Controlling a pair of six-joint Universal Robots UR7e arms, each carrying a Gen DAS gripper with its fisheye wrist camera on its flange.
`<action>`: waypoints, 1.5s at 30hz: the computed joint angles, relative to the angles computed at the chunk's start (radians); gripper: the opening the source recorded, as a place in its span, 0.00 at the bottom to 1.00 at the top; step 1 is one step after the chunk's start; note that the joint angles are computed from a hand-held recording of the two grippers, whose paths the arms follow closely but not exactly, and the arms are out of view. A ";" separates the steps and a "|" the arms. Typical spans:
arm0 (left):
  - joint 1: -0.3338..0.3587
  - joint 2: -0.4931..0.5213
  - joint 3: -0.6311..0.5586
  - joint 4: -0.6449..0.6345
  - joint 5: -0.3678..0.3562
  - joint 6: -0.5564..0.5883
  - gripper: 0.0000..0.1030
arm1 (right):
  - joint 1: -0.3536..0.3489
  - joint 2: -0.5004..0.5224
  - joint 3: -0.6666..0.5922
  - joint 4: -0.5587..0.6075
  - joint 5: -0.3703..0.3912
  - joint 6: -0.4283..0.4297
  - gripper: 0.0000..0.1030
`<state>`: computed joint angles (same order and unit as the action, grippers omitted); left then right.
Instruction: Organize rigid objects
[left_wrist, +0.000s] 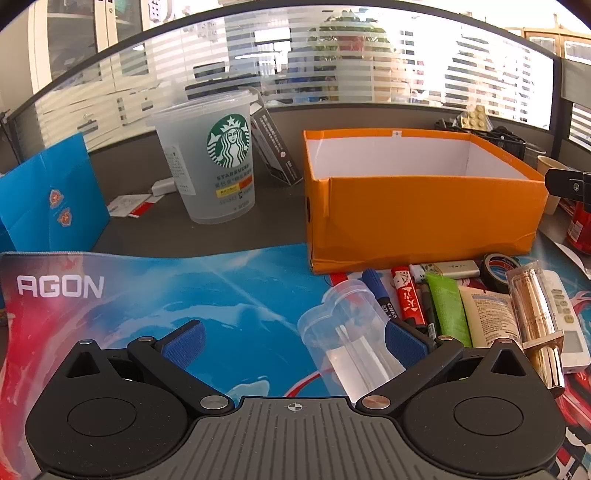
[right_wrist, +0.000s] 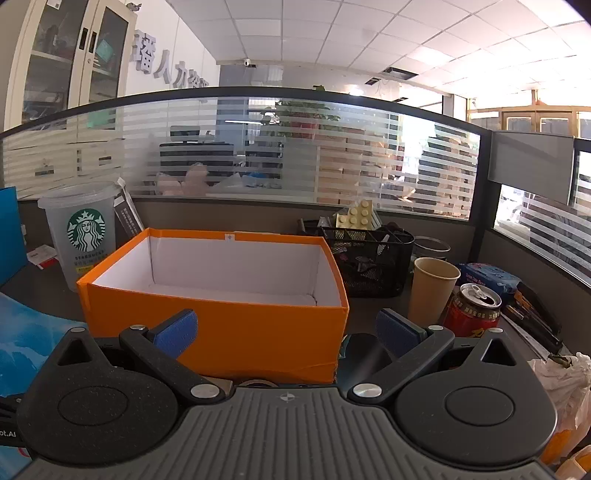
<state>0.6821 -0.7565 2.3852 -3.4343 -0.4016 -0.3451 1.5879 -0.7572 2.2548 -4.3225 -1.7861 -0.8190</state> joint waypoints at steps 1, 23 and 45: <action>0.001 -0.003 0.002 -0.003 -0.001 0.001 1.00 | 0.000 0.001 -0.002 0.002 -0.002 0.000 1.00; -0.008 0.027 0.009 -0.101 0.013 0.038 1.00 | 0.004 0.014 -0.012 0.004 -0.014 -0.010 1.00; -0.010 -0.009 0.051 -0.075 0.028 0.026 1.00 | -0.107 -0.060 0.077 0.093 0.148 0.030 1.00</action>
